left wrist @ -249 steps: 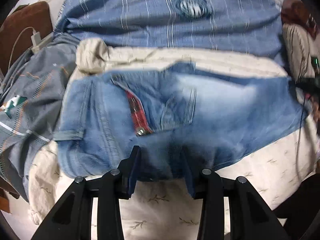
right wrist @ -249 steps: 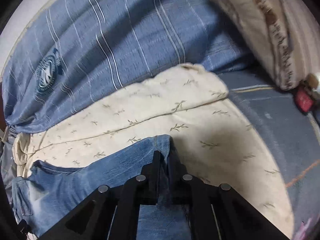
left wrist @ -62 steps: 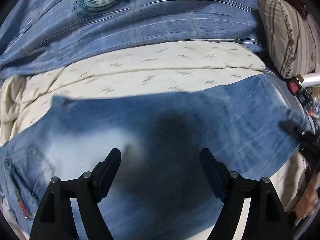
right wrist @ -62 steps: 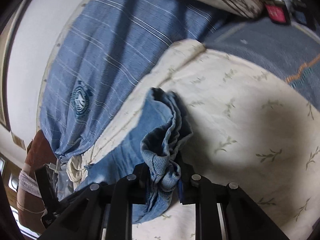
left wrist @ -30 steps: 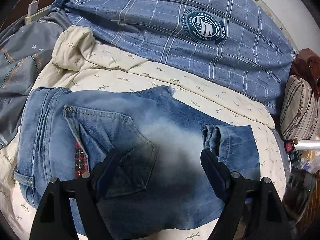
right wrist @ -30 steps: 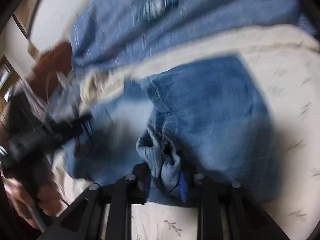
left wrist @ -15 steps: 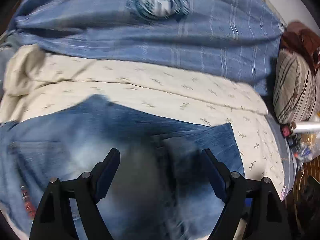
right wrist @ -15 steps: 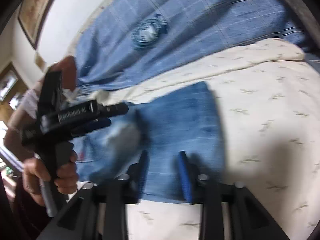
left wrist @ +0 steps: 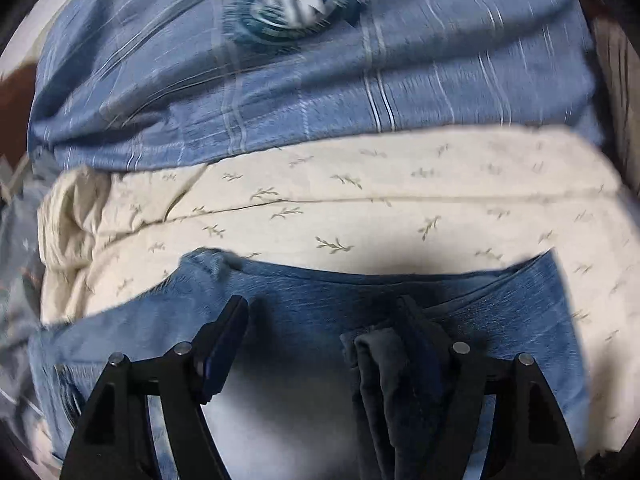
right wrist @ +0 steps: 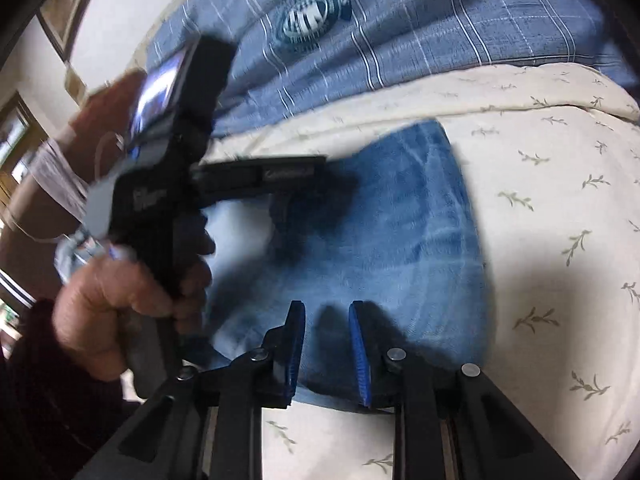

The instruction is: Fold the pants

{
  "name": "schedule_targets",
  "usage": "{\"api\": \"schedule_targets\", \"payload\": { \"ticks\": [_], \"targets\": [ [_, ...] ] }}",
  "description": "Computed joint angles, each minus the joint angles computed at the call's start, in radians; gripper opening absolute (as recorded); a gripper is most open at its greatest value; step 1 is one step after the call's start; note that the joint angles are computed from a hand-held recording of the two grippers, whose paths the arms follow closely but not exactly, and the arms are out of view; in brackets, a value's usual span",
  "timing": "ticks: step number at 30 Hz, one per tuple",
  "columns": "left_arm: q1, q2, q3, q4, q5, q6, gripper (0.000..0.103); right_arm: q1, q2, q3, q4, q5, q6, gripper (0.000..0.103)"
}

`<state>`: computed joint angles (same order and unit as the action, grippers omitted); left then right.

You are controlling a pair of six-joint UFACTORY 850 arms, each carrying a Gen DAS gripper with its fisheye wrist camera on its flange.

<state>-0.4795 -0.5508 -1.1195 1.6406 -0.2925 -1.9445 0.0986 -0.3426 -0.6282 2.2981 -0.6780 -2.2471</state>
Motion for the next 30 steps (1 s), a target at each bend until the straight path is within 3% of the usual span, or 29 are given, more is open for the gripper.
{"api": "schedule_targets", "payload": {
  "ticks": [3, 6, 11, 15, 17, 19, 21, 24, 26, 28, 30],
  "targets": [
    [0.015, 0.092, 0.107, 0.235, -0.015, -0.227, 0.076, -0.008, 0.033, 0.025, 0.140, -0.026, -0.091, 0.024],
    [0.013, 0.162, 0.192, 0.272, -0.037, -0.210, 0.076, -0.009, 0.036, 0.004, 0.206, -0.017, -0.104, 0.024],
    [-0.022, 0.167, 0.233, 0.177, 0.007, -0.064, 0.077, 0.015, -0.049, -0.106, 0.215, 0.032, -0.039, 0.024],
    [-0.059, 0.101, 0.197, 0.018, -0.031, 0.104, 0.080, 0.022, -0.165, -0.233, 0.060, 0.130, 0.112, 0.026],
    [-0.043, 0.110, 0.195, -0.030, 0.003, 0.114, 0.082, -0.006, -0.175, -0.236, -0.001, 0.071, 0.180, 0.026],
    [-0.005, 0.138, 0.208, -0.079, 0.084, 0.140, 0.082, -0.028, -0.176, -0.238, -0.079, 0.041, 0.269, 0.026],
    [0.016, 0.185, 0.251, 0.040, 0.099, 0.023, 0.082, -0.036, -0.143, -0.202, -0.053, 0.003, 0.233, 0.025],
    [0.060, 0.301, 0.366, 0.335, 0.099, -0.261, 0.082, -0.019, -0.111, -0.168, -0.026, -0.047, 0.160, 0.027],
    [0.119, 0.396, 0.458, 0.459, 0.092, -0.382, 0.081, 0.011, -0.097, -0.156, -0.004, -0.054, 0.116, 0.027],
    [0.177, 0.471, 0.529, 0.499, 0.092, -0.424, 0.081, 0.054, -0.092, -0.155, 0.037, -0.038, 0.060, 0.027],
    [0.258, 0.541, 0.599, 0.544, 0.111, -0.470, 0.081, 0.102, -0.109, -0.175, 0.083, 0.035, 0.019, 0.027]
  ]
}}
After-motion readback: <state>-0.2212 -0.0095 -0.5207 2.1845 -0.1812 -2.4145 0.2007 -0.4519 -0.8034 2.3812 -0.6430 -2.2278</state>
